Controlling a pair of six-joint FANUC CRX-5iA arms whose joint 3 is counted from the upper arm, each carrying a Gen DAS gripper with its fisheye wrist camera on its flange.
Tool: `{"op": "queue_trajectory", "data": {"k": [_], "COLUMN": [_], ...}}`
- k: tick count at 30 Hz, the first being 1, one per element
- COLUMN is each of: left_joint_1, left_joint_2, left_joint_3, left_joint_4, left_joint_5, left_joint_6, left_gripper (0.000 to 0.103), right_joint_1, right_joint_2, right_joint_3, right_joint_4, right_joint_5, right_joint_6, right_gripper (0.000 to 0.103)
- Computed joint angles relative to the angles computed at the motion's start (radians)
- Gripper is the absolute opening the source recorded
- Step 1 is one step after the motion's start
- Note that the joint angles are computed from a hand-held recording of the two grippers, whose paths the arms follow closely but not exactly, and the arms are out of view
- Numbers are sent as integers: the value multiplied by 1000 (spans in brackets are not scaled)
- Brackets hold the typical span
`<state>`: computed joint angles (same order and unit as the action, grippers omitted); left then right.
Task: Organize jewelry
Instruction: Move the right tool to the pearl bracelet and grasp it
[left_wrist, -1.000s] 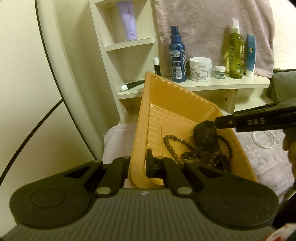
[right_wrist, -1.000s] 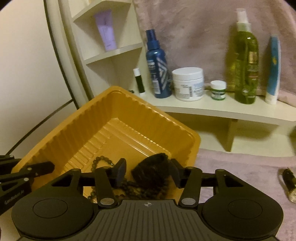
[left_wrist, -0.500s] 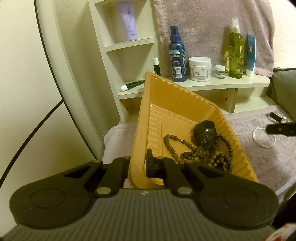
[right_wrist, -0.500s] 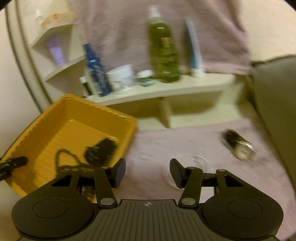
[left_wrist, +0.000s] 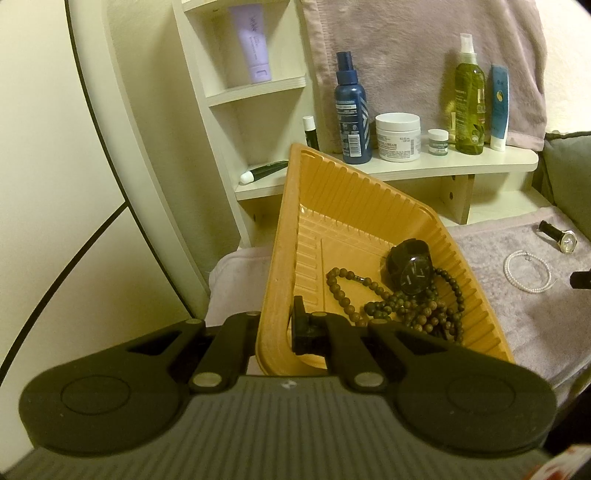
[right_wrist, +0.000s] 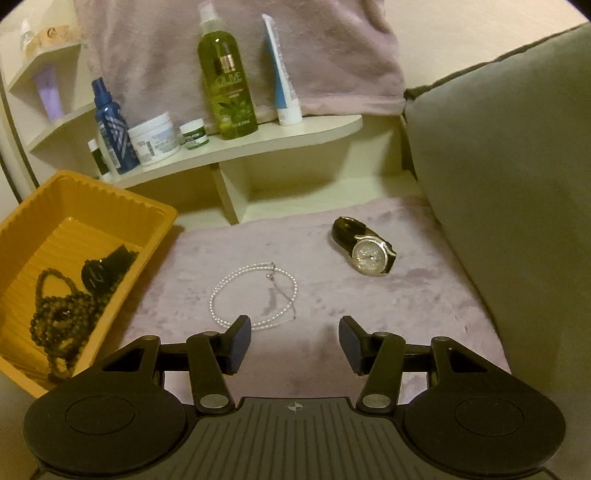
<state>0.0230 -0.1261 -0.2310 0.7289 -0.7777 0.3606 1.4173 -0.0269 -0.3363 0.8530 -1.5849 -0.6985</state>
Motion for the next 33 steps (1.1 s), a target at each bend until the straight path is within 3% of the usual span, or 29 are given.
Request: {"op": "queue_trajectory", "data": {"k": [8,11,17,23,29,33], "left_joint_1": [-2,-1,-1,-1,-1,-2], "left_joint_2": [1,1,1,1,2,2], "left_joint_3": [5,5,5,5,6,6], "left_joint_4": [-8,-7,-7,-8,-9,-8], "left_joint_5": [0,-2,-1,-1,-1,-1], "left_joint_6": [2,1,0,2,3,1], "left_gripper": [3,3,3,3,3,3], "right_joint_1": [-52,-81,-137,-178,-186,-176], "right_joint_2": [13,22,54,90,95,90], "right_joint_3": [-14,-7,15,41,37,38], "right_joint_4": [52,56,45,29,36,38], "right_joint_5": [114,167,238,284,295,283], "right_joint_6": [146,237,408,529,531,493], "right_gripper": [52,37,22,14,3,2]}}
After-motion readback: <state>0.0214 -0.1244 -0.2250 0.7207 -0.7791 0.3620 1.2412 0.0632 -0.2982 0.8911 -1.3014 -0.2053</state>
